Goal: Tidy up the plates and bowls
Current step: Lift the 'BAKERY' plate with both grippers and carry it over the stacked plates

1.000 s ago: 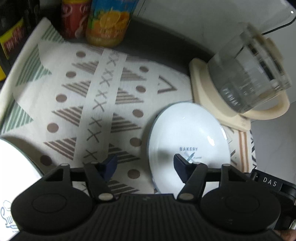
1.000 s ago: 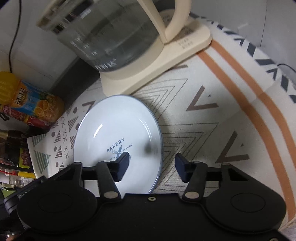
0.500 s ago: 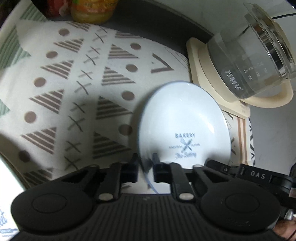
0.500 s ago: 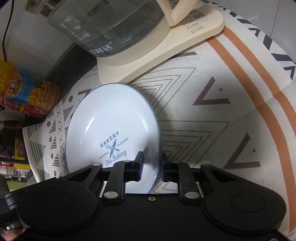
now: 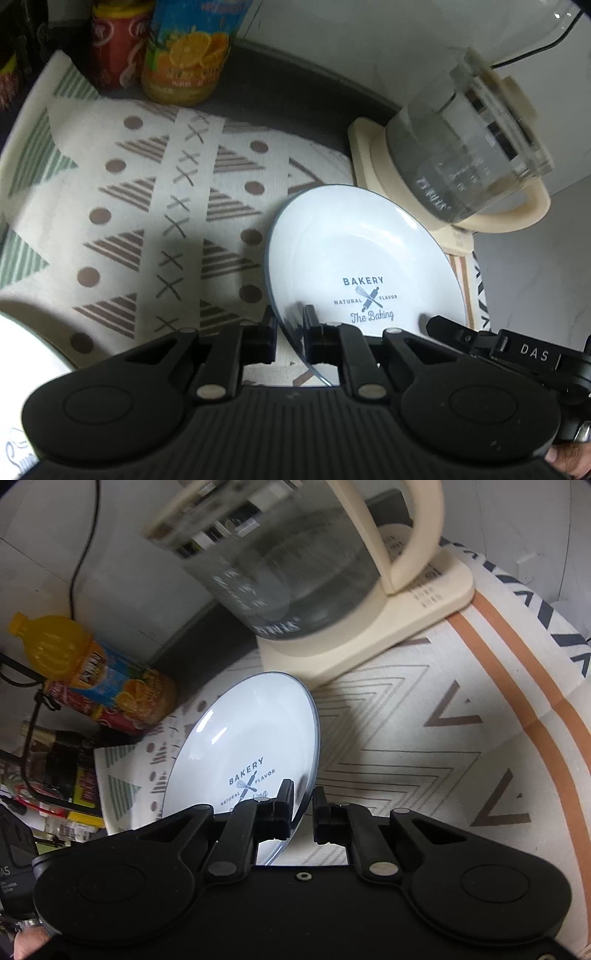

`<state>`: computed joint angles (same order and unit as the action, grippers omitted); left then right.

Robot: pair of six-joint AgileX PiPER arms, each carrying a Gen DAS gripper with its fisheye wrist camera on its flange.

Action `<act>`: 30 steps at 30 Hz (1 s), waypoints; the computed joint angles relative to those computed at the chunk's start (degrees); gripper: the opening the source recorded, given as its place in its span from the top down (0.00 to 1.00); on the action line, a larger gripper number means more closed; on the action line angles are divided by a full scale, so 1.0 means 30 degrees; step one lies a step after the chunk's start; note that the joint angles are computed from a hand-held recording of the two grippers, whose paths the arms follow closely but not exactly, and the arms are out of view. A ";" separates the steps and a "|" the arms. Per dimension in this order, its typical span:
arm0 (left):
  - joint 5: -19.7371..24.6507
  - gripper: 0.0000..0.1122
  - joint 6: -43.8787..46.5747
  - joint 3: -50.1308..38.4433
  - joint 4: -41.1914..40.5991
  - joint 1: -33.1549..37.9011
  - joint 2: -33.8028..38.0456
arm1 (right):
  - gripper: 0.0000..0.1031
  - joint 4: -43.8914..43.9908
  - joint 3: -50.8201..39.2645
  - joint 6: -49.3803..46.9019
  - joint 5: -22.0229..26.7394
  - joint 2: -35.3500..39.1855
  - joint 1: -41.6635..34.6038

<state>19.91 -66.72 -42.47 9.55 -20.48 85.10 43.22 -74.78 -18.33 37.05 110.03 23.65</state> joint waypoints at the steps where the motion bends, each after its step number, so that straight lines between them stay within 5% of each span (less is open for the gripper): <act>1: 0.0128 0.90 -0.0198 0.0011 0.0285 -0.0022 -0.0235 | 0.90 0.0049 0.0076 0.0003 -0.0098 -0.0204 0.0083; 17: 0.3741 0.90 0.0373 0.1266 0.1501 0.0326 -0.6306 | 0.90 0.0296 0.2721 0.1575 -0.3022 -0.3836 0.3110; 30: 0.6680 0.90 0.3257 0.3002 -0.0068 0.1248 -1.1796 | 0.90 -0.4053 0.5304 0.7980 -0.5925 -0.6506 0.7013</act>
<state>39.95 -56.95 -33.47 9.35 -16.74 49.71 31.06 -58.87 5.61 19.27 90.51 44.69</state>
